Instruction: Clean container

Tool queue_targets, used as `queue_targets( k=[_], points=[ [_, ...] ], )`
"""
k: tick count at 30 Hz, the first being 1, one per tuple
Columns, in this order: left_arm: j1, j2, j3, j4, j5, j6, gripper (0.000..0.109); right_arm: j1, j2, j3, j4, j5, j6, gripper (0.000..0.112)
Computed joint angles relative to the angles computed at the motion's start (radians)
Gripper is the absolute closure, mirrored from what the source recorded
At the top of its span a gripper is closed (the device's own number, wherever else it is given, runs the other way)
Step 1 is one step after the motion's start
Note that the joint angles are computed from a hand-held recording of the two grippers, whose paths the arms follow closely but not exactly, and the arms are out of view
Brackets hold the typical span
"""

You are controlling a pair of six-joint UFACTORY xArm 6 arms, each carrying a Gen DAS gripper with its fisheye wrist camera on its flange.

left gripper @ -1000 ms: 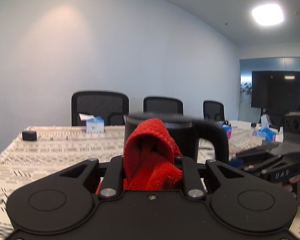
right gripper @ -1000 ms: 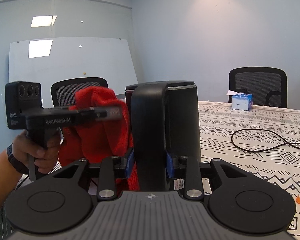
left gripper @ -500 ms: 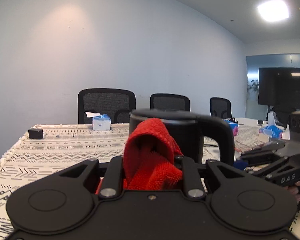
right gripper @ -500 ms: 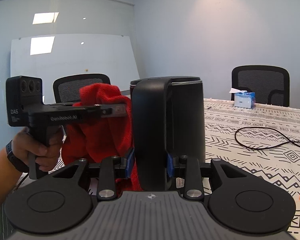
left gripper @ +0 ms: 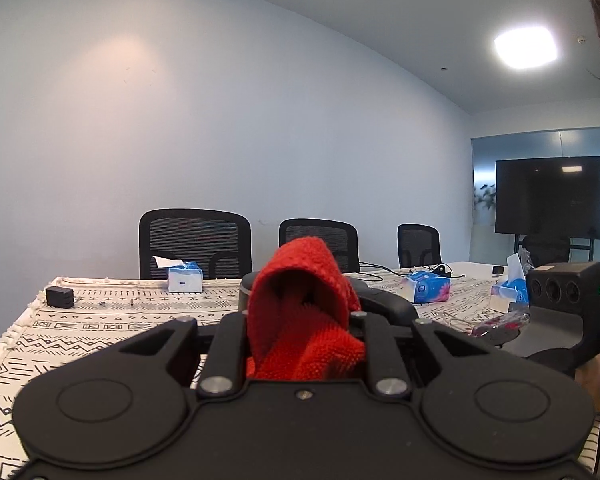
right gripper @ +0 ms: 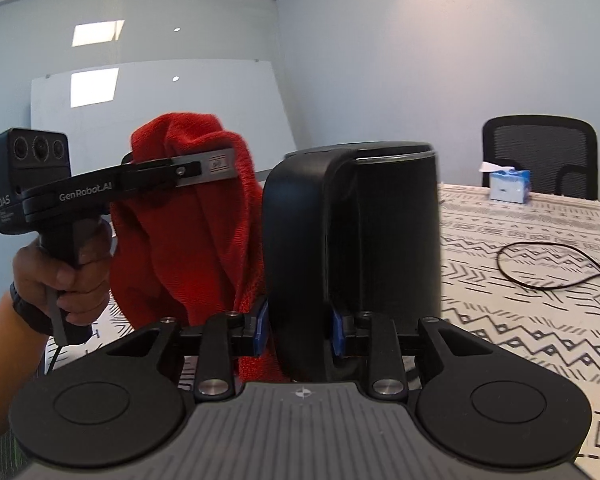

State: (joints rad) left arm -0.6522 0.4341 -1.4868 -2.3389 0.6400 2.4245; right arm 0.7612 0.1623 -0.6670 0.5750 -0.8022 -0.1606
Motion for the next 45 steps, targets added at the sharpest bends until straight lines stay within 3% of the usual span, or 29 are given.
queue_targets(
  k=[5, 11, 18, 22, 27, 36, 38, 45],
  points=[
    [0.026, -0.034, 0.063, -0.007, 0.031, -0.005, 0.086, 0.035, 0.017, -0.067, 0.101, 0.052, -0.096, 0.083],
    [0.045, -0.06, 0.112, -0.003, 0.084, -0.01, 0.086, 0.058, -0.026, -0.025, 0.128, 0.019, -0.153, 0.085],
    [0.034, -0.113, 0.13, -0.036, 0.079, 0.037, 0.086, 0.082, 0.117, -0.232, 0.198, 0.074, -0.243, 0.088],
    [0.018, -0.148, 0.15, -0.072, 0.052, 0.087, 0.086, 0.086, 0.145, -0.277, 0.205, 0.099, -0.249, 0.088],
    [-0.012, -0.131, 0.153, -0.082, -0.005, 0.09, 0.086, 0.044, 0.059, -0.133, 0.056, 0.082, -0.127, 0.082],
    [-0.03, -0.125, 0.221, -0.224, 0.04, 0.146, 0.082, -0.083, -0.045, 0.014, -0.072, 0.054, 0.003, 0.055],
    [-0.037, -0.129, 0.236, -0.256, 0.027, 0.167, 0.082, -0.133, -0.053, 0.024, -0.148, 0.054, 0.064, 0.039],
    [-0.084, -0.136, 0.259, -0.427, -0.079, 0.303, 0.083, -0.332, -0.062, 0.026, -0.537, 0.073, 0.263, 0.031]
  ],
)
